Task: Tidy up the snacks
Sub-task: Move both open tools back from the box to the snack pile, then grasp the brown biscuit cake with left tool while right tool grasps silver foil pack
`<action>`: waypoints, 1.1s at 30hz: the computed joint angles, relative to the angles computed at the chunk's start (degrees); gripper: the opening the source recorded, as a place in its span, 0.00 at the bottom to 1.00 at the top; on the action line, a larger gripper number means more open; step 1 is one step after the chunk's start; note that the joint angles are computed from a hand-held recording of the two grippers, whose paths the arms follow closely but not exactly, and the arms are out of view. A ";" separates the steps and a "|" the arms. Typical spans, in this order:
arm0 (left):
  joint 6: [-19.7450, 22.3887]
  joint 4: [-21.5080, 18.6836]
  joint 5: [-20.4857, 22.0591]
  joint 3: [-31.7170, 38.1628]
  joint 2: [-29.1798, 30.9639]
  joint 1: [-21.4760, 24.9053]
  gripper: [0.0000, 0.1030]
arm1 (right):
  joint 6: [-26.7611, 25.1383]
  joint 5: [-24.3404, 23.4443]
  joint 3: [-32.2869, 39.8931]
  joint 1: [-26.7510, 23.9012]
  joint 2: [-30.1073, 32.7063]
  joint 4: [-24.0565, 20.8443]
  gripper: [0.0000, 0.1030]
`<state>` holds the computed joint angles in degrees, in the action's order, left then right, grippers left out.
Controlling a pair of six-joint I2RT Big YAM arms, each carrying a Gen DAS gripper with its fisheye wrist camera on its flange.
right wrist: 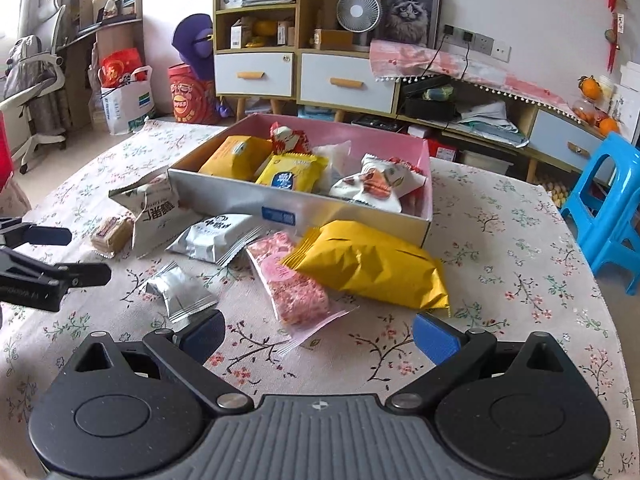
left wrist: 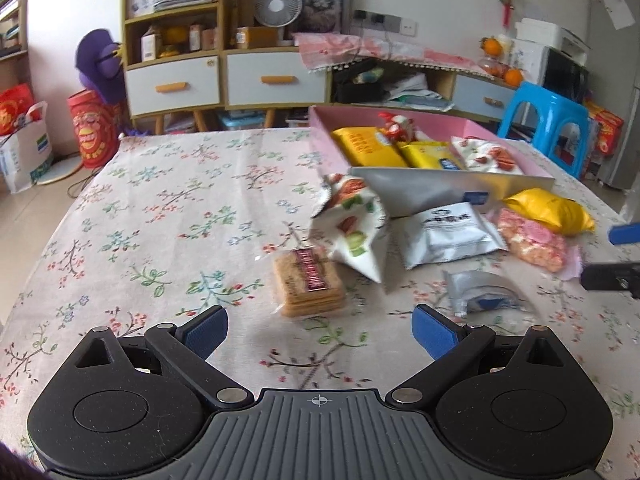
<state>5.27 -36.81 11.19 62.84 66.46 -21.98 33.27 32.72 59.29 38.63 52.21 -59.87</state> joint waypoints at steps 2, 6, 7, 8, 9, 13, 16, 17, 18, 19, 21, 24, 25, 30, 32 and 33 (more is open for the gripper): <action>-1.07 0.28 0.08 0.17 0.61 0.39 0.97 | -0.02 -0.86 -0.05 0.06 0.15 0.61 0.88; -2.71 1.18 0.34 0.27 1.37 0.92 0.96 | -2.58 -0.90 -0.65 1.35 -0.23 4.69 0.86; -3.14 1.53 0.42 0.25 1.50 0.99 0.96 | -3.55 -1.64 -0.87 1.49 -0.40 6.12 0.85; -3.53 1.74 0.31 0.47 1.78 0.91 0.94 | -4.57 -2.90 -1.10 1.47 -0.52 7.75 0.82; -3.87 2.00 0.29 0.49 1.92 0.86 0.94 | -5.39 -4.07 -1.21 1.42 -0.50 9.00 0.80; -4.79 2.28 0.18 0.80 2.38 0.44 0.93 | -9.00 -8.29 -0.47 1.23 1.27 11.20 0.64; -4.51 2.56 0.33 0.82 2.52 0.21 0.89 | -10.99 -12.72 1.02 0.23 3.74 10.80 0.58; -4.49 2.59 0.28 0.90 2.57 0.05 0.88 | -11.49 -13.39 1.26 0.15 4.35 10.78 0.57; -4.37 2.72 0.24 0.86 2.56 0.00 0.86 | -12.02 -13.93 1.60 -0.03 5.10 10.73 0.56; -4.25 2.81 0.14 0.90 2.64 -0.08 0.85 | -12.31 -14.35 1.91 -0.11 5.75 10.59 0.56; -4.09 2.94 -0.16 1.02 2.79 -0.25 0.82 | -12.40 -14.77 2.52 -0.30 6.97 10.30 0.55; -4.08 2.98 -0.25 1.30 3.01 -0.33 0.77 | -12.61 -15.21 3.05 -0.66 8.14 10.10 0.53; -4.17 2.97 -0.05 1.39 3.08 -0.32 0.76 | -12.89 -15.43 3.24 -0.98 8.62 10.21 0.52; -3.69 2.94 0.58 1.38 2.98 -0.43 0.63 | -14.01 -14.85 4.06 -1.09 10.29 10.55 0.51; -3.42 2.85 0.91 1.35 2.87 -0.50 0.58 | -14.50 -14.43 4.31 -0.92 10.70 10.66 0.49; -3.27 2.79 1.10 1.34 2.82 -0.53 0.55 | -14.88 -14.37 4.39 -1.00 10.83 10.73 0.47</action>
